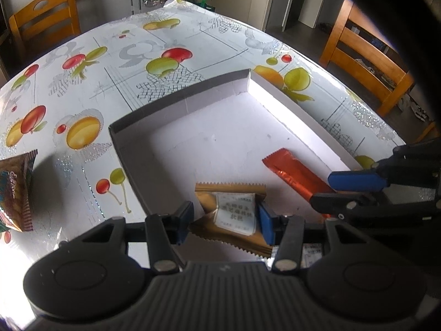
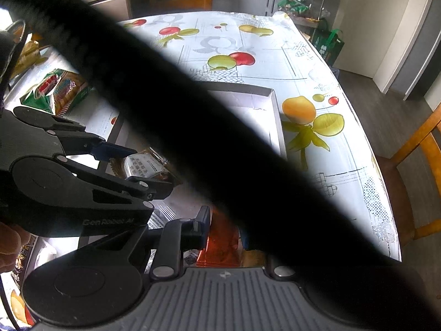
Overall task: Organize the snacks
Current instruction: 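Carry the pastry packet and red bar with both tools into the white box, then open both tools to release the pastry packet and red bar in the box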
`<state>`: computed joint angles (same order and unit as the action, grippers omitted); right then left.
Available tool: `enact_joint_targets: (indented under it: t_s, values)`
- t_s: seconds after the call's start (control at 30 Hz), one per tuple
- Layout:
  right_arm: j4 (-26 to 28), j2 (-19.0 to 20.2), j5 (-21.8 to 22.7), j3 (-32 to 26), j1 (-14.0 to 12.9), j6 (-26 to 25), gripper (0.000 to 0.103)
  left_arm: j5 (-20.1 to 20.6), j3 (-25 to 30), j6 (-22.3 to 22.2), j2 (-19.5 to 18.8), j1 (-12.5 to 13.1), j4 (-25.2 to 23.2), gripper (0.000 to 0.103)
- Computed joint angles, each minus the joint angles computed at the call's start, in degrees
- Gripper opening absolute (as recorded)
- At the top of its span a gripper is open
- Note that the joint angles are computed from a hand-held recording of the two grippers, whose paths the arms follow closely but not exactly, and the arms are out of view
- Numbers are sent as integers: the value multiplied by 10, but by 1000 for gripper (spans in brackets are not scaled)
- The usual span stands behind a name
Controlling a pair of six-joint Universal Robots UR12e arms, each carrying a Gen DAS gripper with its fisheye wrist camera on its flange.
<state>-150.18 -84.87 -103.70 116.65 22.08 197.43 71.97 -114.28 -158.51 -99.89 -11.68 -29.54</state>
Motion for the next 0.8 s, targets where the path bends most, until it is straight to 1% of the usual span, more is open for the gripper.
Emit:
enact_joint_targets:
  t_s: [0.07,0.13,0.17,0.23,0.3,0.47,0.57,0.8]
  values:
    - [1,1,0,-1,1,0,24,1,0,0,0,-1,-3,49]
    - [1,1,-1,0,1,1,24,5,0,-1,-2,-2,-2,52]
    - [1,1,-2,0,2,0,25,9,0,-2,-2,-3,1,55]
    - [1,0,-4,0,3,-1,25,11,-1,0,-2,-4,6,57]
    - [1,0,-4,0,3,0,25,14,-1,0,-3,-5,7,63]
    - [-1,-3,-9,1,4,-2,26,6,-5,1,0,1,14,71]
    - [-5,-6,-13,1,5,-2,29,0,-7,-2,3,4,19,71]
    - [-13,-7,-17,-2,8,-8,30,-7,-15,-10,13,12,35,72]
